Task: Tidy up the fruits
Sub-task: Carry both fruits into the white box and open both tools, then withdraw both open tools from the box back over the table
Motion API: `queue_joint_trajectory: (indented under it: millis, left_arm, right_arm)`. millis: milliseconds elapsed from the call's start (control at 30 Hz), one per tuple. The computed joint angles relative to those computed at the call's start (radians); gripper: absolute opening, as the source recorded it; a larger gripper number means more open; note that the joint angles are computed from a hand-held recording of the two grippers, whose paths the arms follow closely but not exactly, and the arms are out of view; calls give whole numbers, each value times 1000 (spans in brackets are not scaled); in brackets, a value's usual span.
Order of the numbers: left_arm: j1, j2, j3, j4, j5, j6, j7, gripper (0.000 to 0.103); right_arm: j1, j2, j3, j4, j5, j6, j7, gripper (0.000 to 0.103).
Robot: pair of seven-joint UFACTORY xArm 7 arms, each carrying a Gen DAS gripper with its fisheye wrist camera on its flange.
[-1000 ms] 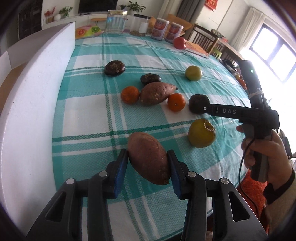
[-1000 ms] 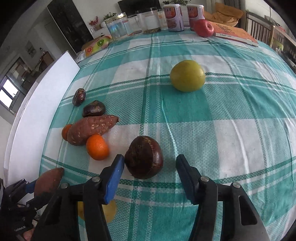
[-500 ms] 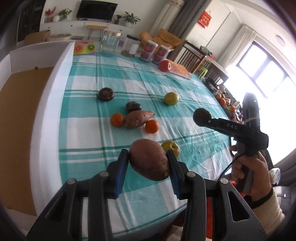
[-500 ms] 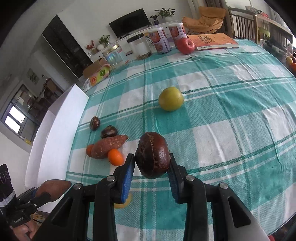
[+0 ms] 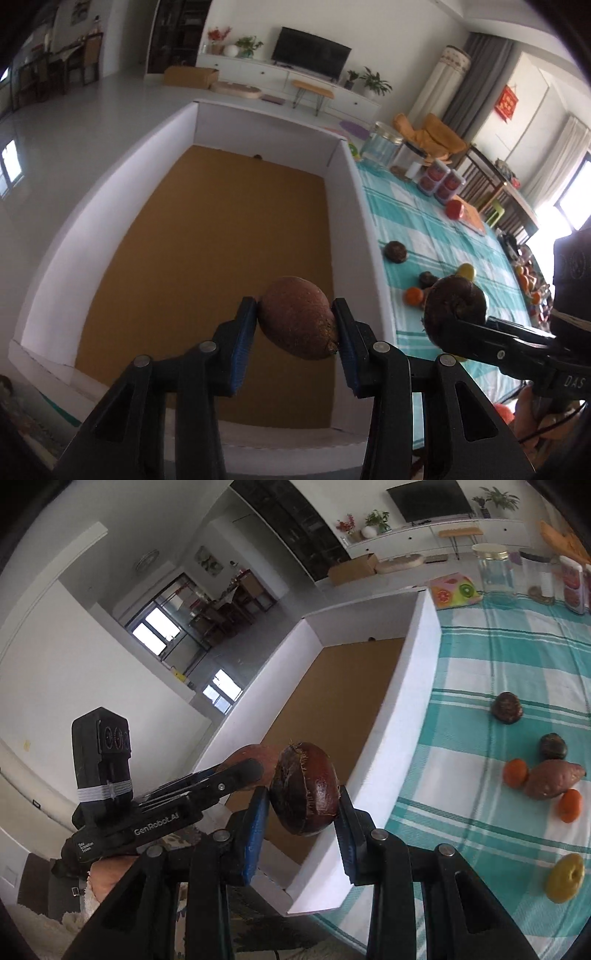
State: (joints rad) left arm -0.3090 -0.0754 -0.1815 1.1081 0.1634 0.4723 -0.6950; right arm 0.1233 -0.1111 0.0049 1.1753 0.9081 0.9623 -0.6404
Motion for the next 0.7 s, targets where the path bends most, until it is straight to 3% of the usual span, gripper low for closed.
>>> queue_joint_trajectory:
  millis: [67, 233, 267, 300, 333, 367, 567, 633, 700]
  left_arm:
    - [23, -4, 2, -25, 81, 32, -71, 43]
    - [50, -2, 9, -64, 163, 63, -176, 44]
    - [52, -3, 8, -69, 179, 61, -192, 51]
    - [53, -1, 7, -67, 194, 66, -209, 69]
    - [54, 0, 3, -62, 218, 69, -240, 76]
    - [55, -4, 1, -64, 246, 61, -275, 80]
    - [27, 23, -19, -25, 295, -14, -303, 81]
    - [-5, 53, -32, 13, 298, -44, -276, 81]
    - [-48, 98, -47, 65, 273, -74, -221, 81]
  right_arm:
    - [28, 52, 37, 31, -32, -27, 13, 35]
    - [62, 153, 91, 88, -101, -85, 46, 36]
    - [64, 160, 97, 92, -105, -94, 51, 37]
    - [63, 164, 100, 93, -110, -105, 57, 48]
    - [60, 157, 101, 84, -103, -121, 52, 65]
    - [57, 144, 100, 67, -91, -148, 39, 71]
    - [8, -8, 34, -87, -62, -240, -16, 83]
    - [-14, -90, 2, -172, -105, -302, 1, 92]
    - [-48, -156, -36, -235, -179, -334, 51, 94]
